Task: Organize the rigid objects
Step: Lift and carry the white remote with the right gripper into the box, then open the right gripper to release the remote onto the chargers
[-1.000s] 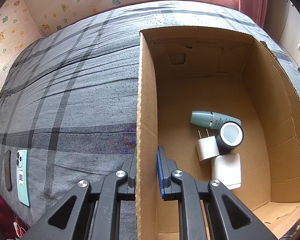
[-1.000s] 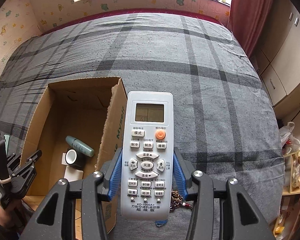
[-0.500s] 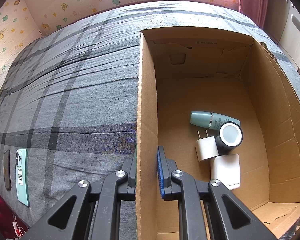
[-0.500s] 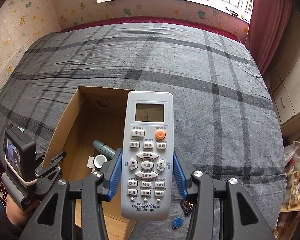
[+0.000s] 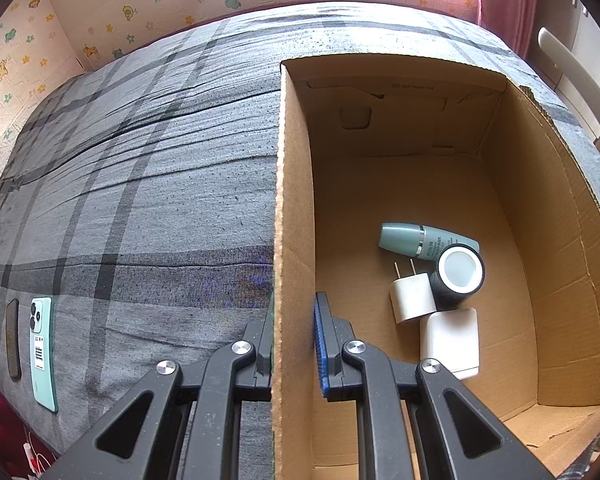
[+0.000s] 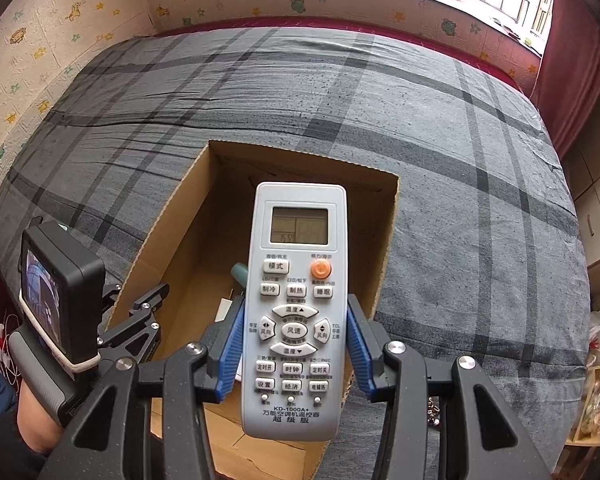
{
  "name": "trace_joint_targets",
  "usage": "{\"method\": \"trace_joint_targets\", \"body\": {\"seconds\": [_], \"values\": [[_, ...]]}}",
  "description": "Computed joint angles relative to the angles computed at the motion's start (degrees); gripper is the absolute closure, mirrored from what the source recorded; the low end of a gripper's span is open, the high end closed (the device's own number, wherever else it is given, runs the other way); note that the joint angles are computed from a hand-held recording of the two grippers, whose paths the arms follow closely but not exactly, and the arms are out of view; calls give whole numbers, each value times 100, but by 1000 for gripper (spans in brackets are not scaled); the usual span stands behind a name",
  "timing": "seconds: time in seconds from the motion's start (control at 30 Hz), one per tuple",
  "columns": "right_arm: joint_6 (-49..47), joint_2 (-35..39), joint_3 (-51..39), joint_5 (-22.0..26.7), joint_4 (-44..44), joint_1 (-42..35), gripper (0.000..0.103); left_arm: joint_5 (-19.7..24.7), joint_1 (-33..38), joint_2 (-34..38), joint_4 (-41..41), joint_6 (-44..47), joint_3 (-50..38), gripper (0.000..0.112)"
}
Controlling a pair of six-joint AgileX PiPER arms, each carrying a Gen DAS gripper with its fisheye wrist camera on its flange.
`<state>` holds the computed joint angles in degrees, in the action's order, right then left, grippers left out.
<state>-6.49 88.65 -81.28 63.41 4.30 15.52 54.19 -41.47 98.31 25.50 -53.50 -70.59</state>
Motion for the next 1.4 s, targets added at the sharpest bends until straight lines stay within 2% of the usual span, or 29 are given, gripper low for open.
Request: {"method": "trace_joint_targets", "body": {"seconds": [0.57, 0.9, 1.4], "values": [[129, 436, 880, -553, -183, 641, 53, -3, 4, -2, -3, 4, 2, 97], [183, 786, 1108, -743, -316, 847, 53, -3, 6, -3, -3, 8, 3, 97], [344, 1075, 936, -566, -420, 911, 54, 11, 1, -7, -4, 14, 1, 97]]}}
